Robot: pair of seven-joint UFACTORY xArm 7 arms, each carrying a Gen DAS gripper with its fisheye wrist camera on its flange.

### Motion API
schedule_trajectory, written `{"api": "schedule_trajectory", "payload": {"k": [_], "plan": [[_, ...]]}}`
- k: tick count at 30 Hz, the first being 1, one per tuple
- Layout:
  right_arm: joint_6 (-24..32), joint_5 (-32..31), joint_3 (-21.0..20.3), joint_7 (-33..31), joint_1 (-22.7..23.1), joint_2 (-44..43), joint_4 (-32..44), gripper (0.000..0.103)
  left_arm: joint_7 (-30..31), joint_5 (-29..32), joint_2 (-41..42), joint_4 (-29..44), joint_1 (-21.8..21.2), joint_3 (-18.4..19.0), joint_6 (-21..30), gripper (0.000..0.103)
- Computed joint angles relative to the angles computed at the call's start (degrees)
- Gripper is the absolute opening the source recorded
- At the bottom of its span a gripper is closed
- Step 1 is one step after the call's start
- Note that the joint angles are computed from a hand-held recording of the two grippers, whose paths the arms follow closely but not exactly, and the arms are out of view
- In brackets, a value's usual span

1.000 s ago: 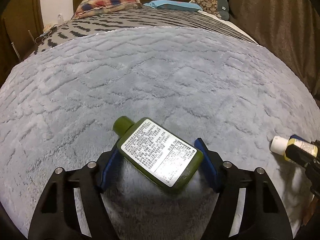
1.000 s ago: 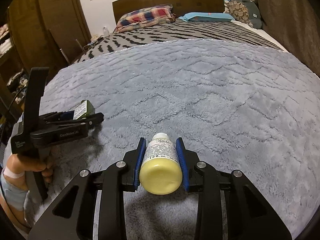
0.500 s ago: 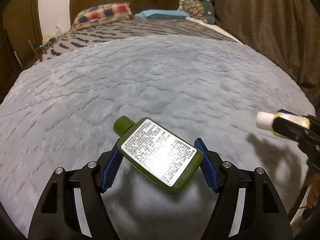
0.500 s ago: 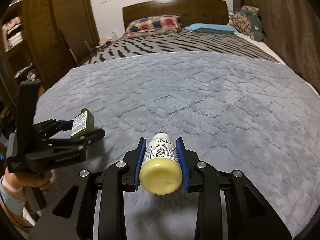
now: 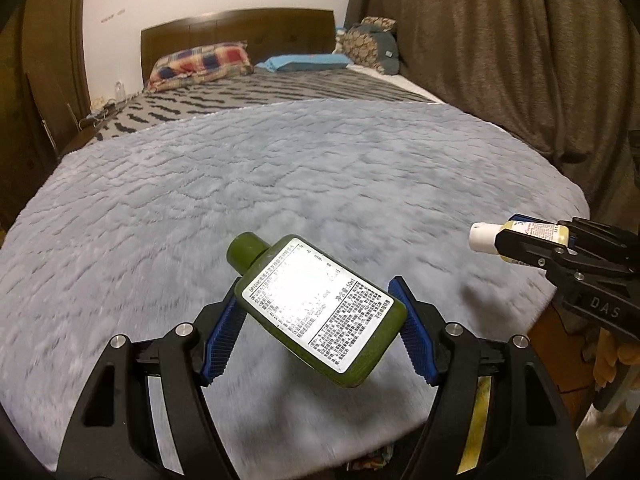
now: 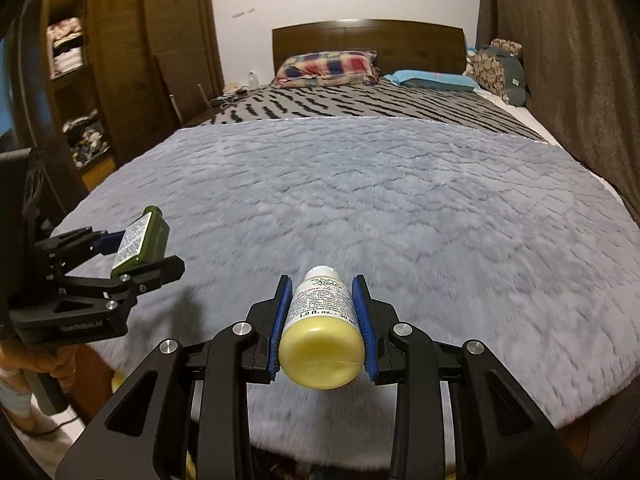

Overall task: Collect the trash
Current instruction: 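Carry the green and yellow bottles down past the bed edge to the bin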

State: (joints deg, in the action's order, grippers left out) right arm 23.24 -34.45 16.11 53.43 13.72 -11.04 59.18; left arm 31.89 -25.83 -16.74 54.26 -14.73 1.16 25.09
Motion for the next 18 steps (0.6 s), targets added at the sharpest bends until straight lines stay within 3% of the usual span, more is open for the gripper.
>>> {"api": "schedule_trajectory", "payload": {"k": [9, 18], "plan": [[-2.33, 5.19, 3.68, 0.26, -0.17, -12.48, -12.68, 0.032, -0.68, 1.65, -15.99, -15.1, -3.15, 0.33, 0.31, 0.068], [-2.59, 13.83, 6.76, -0.21, 1.77, -18.78, -21.25, 0.032, -2.63, 3.51, -24.13, -25.05, -6.08, 2.3, 3.59, 0.068]]}}
